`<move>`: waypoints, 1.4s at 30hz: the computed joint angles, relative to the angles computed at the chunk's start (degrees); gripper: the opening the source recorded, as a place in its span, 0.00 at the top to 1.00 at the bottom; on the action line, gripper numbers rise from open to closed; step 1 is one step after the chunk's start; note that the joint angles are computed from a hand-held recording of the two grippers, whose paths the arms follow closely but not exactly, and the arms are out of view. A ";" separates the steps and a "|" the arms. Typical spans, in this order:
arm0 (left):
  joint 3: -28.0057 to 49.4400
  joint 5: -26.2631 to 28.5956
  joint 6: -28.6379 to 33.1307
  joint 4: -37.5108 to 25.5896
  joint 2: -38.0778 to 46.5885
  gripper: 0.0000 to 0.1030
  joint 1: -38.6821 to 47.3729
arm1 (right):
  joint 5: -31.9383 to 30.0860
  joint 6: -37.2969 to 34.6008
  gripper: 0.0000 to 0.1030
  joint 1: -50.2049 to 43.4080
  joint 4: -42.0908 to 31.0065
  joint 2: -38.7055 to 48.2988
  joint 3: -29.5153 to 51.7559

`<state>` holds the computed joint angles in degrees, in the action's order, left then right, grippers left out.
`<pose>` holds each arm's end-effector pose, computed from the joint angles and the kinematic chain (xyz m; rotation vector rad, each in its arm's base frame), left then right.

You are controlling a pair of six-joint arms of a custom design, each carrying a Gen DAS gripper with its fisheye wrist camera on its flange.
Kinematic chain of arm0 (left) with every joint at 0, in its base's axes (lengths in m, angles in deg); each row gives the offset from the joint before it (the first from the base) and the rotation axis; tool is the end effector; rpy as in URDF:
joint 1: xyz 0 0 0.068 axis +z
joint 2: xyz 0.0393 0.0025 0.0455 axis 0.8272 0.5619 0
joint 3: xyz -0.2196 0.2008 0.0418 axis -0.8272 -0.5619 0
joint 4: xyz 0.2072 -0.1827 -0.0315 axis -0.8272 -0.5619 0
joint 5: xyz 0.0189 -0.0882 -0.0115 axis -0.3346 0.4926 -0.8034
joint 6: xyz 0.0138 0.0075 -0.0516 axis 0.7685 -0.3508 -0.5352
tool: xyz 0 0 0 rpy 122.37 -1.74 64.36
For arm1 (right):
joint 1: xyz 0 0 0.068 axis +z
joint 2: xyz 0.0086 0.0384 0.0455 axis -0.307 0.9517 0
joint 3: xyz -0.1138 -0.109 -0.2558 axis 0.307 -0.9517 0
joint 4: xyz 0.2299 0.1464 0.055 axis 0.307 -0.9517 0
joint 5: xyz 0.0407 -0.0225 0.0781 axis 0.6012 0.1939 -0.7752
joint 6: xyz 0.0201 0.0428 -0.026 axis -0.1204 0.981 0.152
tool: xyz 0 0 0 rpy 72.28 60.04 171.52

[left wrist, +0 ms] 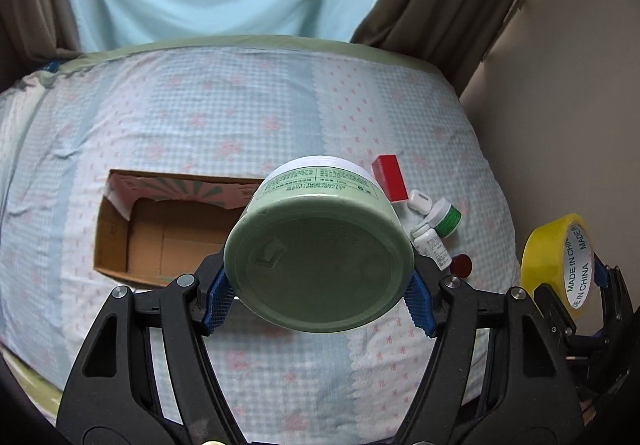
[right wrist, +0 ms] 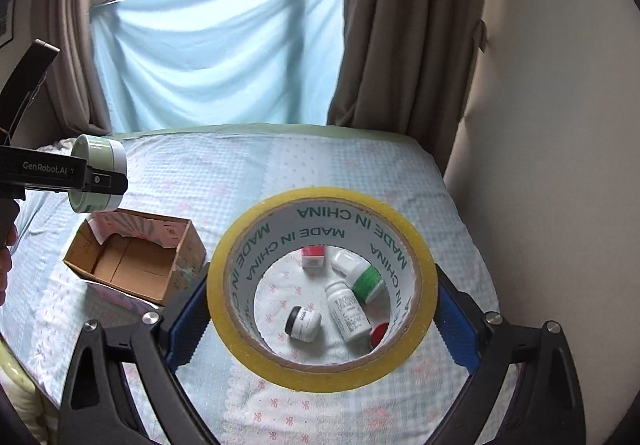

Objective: Organize rigid objects
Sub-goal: 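Carry the green jar and tape roll over the cardboard box with both tools, then lower both items into the box and open both tools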

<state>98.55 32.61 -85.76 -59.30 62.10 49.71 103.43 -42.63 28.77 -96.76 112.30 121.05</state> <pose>0.2095 -0.0266 0.4284 -0.0868 2.6184 -0.2600 0.1210 0.1042 0.3566 -0.2353 2.2915 0.0469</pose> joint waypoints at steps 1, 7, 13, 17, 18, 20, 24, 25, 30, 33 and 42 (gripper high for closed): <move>0.80 1.54 2.26 -1.41 -0.32 0.35 3.72 | -0.46 -0.01 0.06 0.84 0.00 1.81 1.84; 4.68 10.57 22.51 -6.30 2.71 0.35 27.43 | -2.61 5.82 0.06 7.56 1.85 15.48 12.44; 7.03 14.76 40.60 -6.81 11.97 0.35 43.24 | -3.58 11.98 0.06 13.57 4.02 32.57 22.43; 7.92 13.77 46.99 -4.17 19.59 0.35 46.86 | -6.23 16.01 0.06 14.51 6.85 43.08 27.37; 7.81 13.45 48.36 -3.19 21.27 0.35 47.38 | -7.10 16.91 0.06 14.43 7.89 45.32 28.22; 7.43 12.49 50.54 -0.91 24.07 0.35 47.49 | -8.41 18.01 0.06 14.25 9.51 49.73 30.06; 3.79 10.56 52.12 5.47 27.91 0.35 45.83 | -11.35 17.56 0.06 13.48 12.37 57.43 32.87; 2.92 10.25 52.11 6.81 28.91 0.35 45.36 | -12.21 16.71 0.06 13.11 13.09 58.92 33.22; -4.08 7.70 51.19 15.60 32.95 0.35 42.30 | -15.73 11.34 0.06 11.66 15.66 68.05 36.39; -6.62 6.13 50.27 19.33 36.19 0.35 40.88 | -17.63 8.73 0.06 10.85 17.20 72.44 37.67; -7.67 4.93 49.88 22.77 39.00 0.34 39.06 | -20.94 3.82 0.06 8.89 20.17 76.15 37.95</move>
<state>90.88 37.54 -35.88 -36.53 101.10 88.76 82.49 -38.81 37.66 -76.60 188.45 159.01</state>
